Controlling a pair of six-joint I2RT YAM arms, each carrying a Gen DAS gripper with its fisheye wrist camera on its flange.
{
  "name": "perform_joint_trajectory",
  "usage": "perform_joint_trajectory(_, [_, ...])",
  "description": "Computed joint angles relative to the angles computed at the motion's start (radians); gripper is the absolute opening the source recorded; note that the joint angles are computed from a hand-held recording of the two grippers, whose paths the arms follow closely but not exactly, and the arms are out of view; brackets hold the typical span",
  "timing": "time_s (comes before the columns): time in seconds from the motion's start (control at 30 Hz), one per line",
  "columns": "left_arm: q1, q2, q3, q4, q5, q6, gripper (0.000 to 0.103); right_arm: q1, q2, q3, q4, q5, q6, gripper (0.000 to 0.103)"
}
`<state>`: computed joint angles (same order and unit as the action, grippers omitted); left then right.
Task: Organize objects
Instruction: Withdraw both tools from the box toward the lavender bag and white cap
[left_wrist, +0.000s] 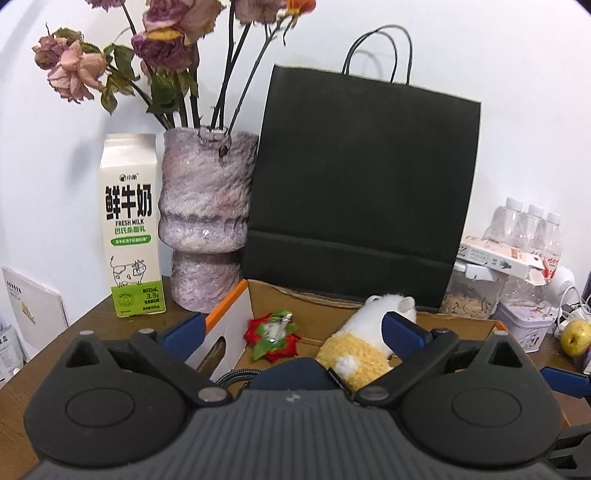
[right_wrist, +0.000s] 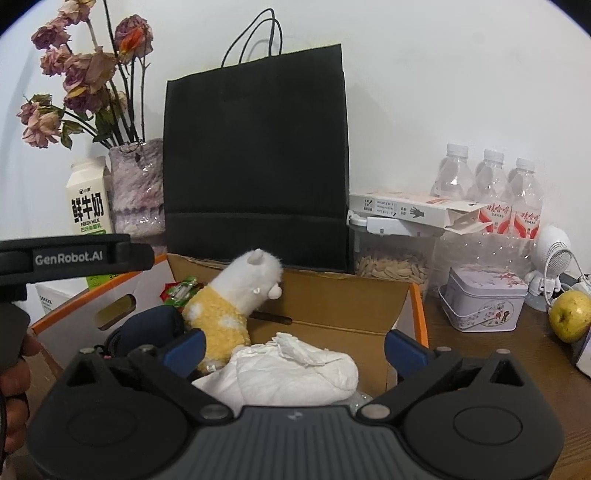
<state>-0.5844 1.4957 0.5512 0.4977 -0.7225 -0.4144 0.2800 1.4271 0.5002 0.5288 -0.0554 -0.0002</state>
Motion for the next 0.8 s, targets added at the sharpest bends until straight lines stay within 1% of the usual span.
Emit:
perform_joint_trajectory(0.13, [-0.025,-0.029,-0.038,0.036,-0.020,0.014,0.103,-0.005,-0.051,-0.039,0.004,-0.015,-0.021,0.103])
perform_joint_trajectory(0.4, [-0.084,-0.079,-0.090,0.048,-0.065,0.028,0.103,-0.033,-0.174,-0.107,-0.012,-0.057,-0.036,0.103])
perform_joint_trajectory(0.63, [-0.134,-0.140,-0.137,0.018,-0.092,0.005,0.103,-0.063,-0.319,-0.163,-0.059,-0.098,-0.026,0.103])
perform_joint_trajectory(0.8, [-0.175,-0.183,-0.167,-0.033,-0.101,-0.036,0.103,-0.088,-0.422,-0.199,-0.121,-0.124,-0.029,0.103])
